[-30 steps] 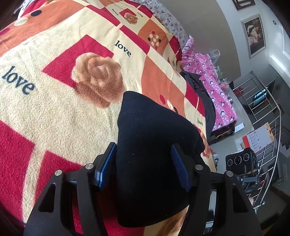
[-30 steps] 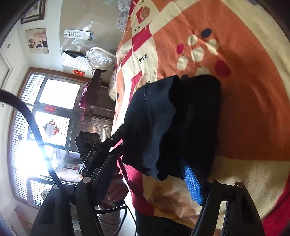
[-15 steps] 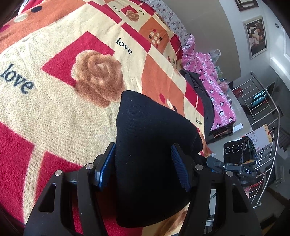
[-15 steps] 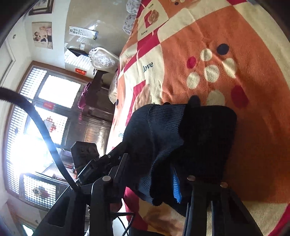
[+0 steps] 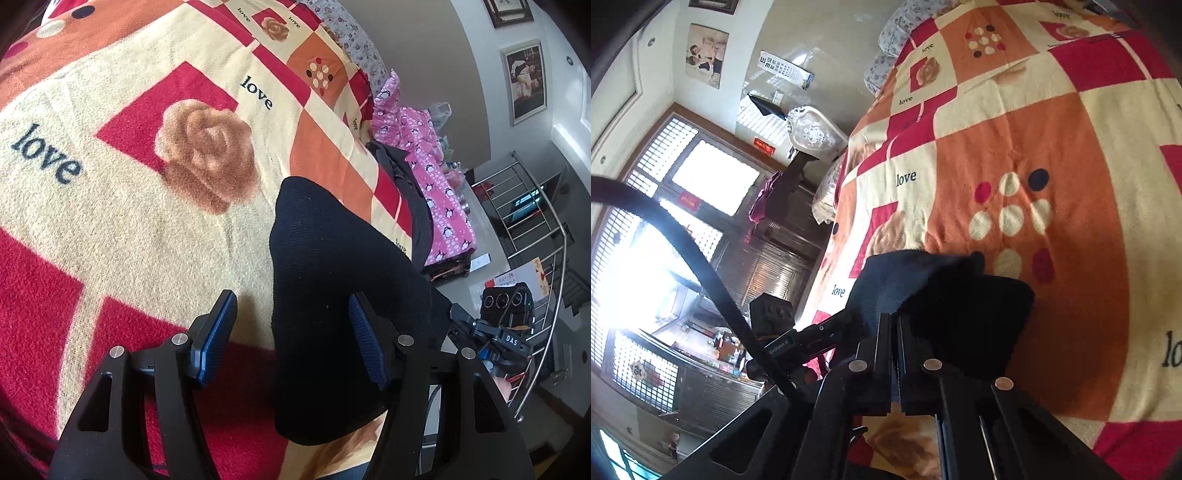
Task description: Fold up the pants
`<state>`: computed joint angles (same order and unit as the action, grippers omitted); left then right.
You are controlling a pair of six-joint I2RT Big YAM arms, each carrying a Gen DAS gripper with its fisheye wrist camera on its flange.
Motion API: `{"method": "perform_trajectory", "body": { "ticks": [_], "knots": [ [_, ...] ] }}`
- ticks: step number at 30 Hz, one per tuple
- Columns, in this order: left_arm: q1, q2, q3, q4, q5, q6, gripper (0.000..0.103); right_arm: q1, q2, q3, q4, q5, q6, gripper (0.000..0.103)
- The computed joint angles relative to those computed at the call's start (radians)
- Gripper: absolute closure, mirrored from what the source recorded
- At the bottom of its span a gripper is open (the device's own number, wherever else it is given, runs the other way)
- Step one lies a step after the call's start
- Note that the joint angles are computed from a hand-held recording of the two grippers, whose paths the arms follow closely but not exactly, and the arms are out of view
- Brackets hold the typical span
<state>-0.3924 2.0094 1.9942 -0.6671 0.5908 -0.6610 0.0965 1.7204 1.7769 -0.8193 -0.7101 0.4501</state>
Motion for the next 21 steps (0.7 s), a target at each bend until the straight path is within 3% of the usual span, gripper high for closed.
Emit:
{"method": "perform_trajectory", "body": {
  "ticks": [3, 6, 8, 11, 14, 18, 21],
  "knots": [
    [-0.002, -0.007, -0.008, 0.003, -0.029, 0.004, 0.041, -0.009, 0.004, -0.027, 0.014, -0.067, 0.002, 0.101],
    [0.001, 0.002, -0.006, 0.008, -0.016, -0.030, 0.041, -0.020, 0.003, -0.096, 0.142, -0.106, 0.162, 0.101],
    [0.002, -0.004, -0.019, 0.021, -0.016, -0.033, 0.041, -0.033, 0.003, -0.152, 0.257, -0.138, 0.301, 0.089],
    [0.001, -0.008, -0.026, 0.023, -0.022, -0.026, 0.041, -0.036, 0.009, -0.200, 0.363, -0.166, 0.418, 0.072],
    [-0.002, -0.004, -0.019, 0.018, -0.028, -0.023, 0.041, -0.025, 0.023, -0.174, 0.317, -0.189, 0.367, 0.071],
    [-0.004, -0.006, -0.018, 0.016, -0.035, -0.015, 0.041, -0.004, 0.036, -0.107, 0.125, -0.190, 0.198, 0.068],
    [-0.008, 0.003, -0.002, 0.007, -0.045, -0.013, 0.041, 0.010, 0.048, -0.086, 0.076, -0.198, 0.163, 0.063]
  ]
}}
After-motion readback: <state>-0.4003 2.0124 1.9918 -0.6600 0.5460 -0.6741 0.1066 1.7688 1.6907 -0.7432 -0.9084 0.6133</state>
